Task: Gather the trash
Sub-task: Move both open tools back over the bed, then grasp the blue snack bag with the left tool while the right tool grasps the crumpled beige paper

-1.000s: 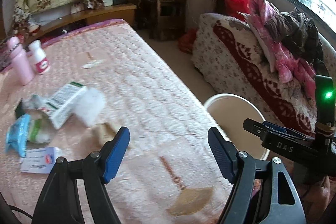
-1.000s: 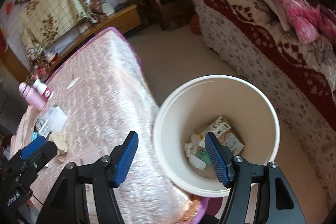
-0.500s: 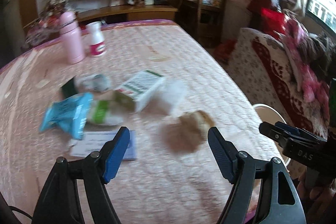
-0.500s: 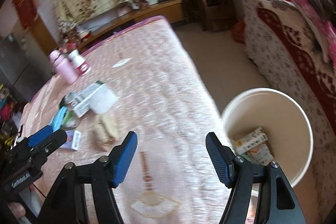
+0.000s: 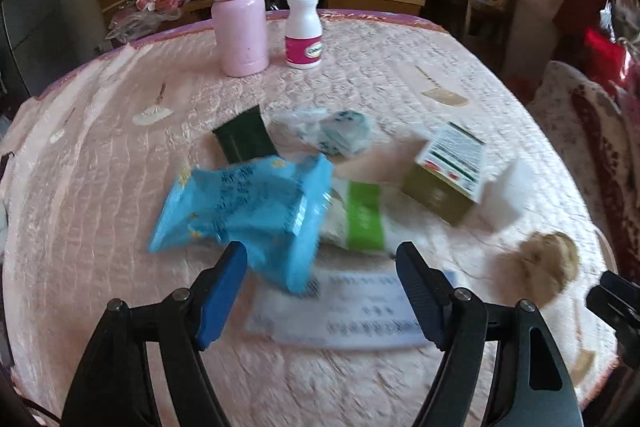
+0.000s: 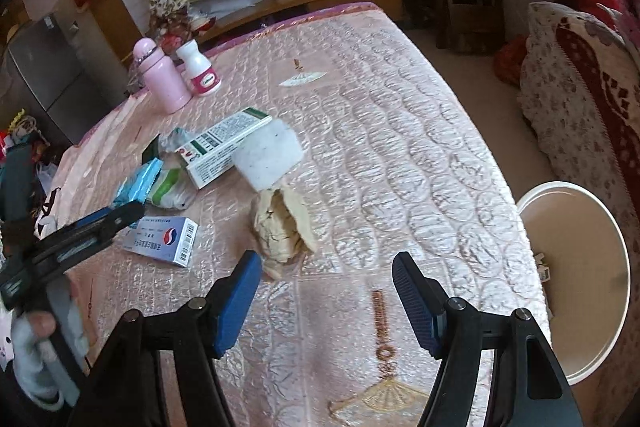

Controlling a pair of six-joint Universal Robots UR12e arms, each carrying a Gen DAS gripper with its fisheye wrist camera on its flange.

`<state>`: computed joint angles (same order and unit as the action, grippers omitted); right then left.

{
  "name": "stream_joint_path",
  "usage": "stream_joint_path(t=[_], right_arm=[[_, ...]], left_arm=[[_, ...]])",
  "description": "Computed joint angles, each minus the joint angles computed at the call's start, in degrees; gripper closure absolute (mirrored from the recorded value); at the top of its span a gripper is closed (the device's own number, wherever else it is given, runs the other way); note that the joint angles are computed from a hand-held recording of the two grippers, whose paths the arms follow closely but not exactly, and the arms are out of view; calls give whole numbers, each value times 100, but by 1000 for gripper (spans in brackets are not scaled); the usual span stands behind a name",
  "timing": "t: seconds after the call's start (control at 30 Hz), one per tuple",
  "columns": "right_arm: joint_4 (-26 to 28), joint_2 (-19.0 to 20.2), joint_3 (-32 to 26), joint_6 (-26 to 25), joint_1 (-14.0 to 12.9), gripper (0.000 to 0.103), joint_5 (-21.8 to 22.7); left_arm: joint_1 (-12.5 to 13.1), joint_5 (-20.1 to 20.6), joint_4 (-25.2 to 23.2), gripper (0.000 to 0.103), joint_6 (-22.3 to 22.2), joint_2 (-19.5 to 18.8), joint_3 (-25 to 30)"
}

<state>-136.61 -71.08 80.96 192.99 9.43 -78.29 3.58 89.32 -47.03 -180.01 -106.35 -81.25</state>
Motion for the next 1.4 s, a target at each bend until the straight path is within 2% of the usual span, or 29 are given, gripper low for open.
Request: stream_joint_path(t=[0.17,0.37,0.47,0.5,0.63,0.77,0.83,0.9,0.97,1.03,1.17,1.23,1.27,1.3,1.33,1.4], right_arm=[[98,116,-150,-21,40,31,-13],[173,246,-302,-38,73,31,66],[171,287,-356,-46,88,31,113],[163,298,-369,-57,92,31,135],[189,342,-427,-95,100,31,186],[202,363,-459,-39,101,31,226],[163,355,-447,-72,102,31,246],[138,347,-433,-126,101,31,269],[49,343,-408,-203,97,31,282],[-9,350,-396,-282,98,26,278],[56,471,-490,-394,119,25,249],[133,561,-575,-391,134,25,189],[167,599,-607,-395,138,25,173],[236,649,-658,-409,146,25,148],[225,674,-668,-416,153,25,123],[1,663,-597,-432,167,27,54]], left_arm=[[131,447,-251,26,198,-38,38],[550,935,-559,26,43,121,-172],[772,1037,-687,26,-108,238,-297],[839,974,-704,26,-172,279,-329],[1116,-77,-642,26,-553,454,-403],[1071,-597,-449,24,-893,306,-237],[1014,-823,-458,24,-1207,145,-72],[945,-853,-389,24,-1444,23,30],[858,-701,-344,24,-1759,-125,151],[810,-620,-338,24,-1945,-222,221],[725,-342,-276,24,-2165,-331,308],[729,-477,-192,24,-2118,-357,309],[717,-480,-164,29,-2065,-368,316],[712,-480,-88,40,-1988,-363,289],[710,-489,-120,69,-1843,-364,295],[737,-578,-119,75,-1729,-330,262]])
